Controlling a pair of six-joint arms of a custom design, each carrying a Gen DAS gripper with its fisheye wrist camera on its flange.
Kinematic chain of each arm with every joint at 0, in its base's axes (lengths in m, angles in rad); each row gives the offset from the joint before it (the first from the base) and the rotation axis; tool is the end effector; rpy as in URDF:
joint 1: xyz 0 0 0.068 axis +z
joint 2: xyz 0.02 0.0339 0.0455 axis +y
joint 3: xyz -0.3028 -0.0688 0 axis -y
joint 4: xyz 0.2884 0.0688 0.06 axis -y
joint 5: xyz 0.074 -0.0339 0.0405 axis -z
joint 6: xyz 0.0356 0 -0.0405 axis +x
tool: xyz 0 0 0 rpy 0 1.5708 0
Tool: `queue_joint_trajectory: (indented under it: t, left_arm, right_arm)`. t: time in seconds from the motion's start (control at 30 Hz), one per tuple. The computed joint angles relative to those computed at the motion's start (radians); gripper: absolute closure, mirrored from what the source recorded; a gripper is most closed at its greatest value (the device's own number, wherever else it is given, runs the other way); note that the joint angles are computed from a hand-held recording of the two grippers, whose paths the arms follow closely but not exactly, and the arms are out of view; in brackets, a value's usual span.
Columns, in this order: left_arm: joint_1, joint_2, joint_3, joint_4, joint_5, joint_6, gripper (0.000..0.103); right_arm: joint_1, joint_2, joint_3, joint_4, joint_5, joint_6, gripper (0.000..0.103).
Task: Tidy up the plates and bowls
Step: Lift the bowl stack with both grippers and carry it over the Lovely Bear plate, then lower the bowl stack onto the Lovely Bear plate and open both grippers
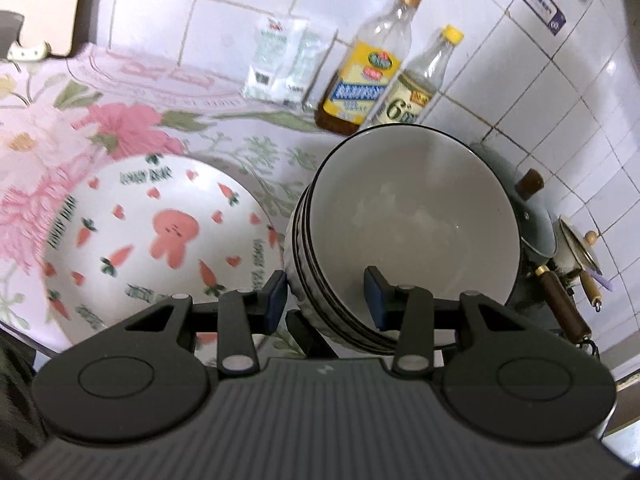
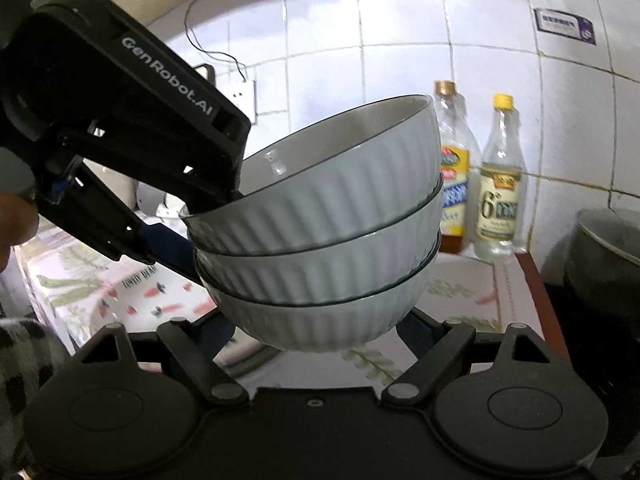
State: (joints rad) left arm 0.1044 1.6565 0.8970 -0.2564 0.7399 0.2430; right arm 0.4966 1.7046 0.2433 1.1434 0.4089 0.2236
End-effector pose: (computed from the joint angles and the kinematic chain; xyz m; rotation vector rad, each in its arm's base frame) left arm 0.3498 0.0125 0.1749 0.4246 2.3428 -0.7875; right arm 0.2291 0.1080 0.1001 0.0232 1.8630 0.1123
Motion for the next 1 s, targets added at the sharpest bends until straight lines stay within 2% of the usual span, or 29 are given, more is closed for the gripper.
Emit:
queue_joint_trajectory:
  t: [0.33,0.67,1.0]
  left_arm:
    - [0.126,0.030,0.101,-0.136,0.021,0.116,0.063]
    - [0.195,0.180,0.240,-0.238,0.037,0.177,0.063]
    - [0.183,0.341,0.388,-0.317,0.009,0.206,0.063]
  right_arm:
    - [0.066,-0.040,0.136,-0.178,-0.008,-0.003,0.013]
    - [0.081,0.061,0.254,-0.233,-0.038,0.032,0.013]
    - [0.083,0.142,0.351,-0.335,-0.047,0.093,0.013]
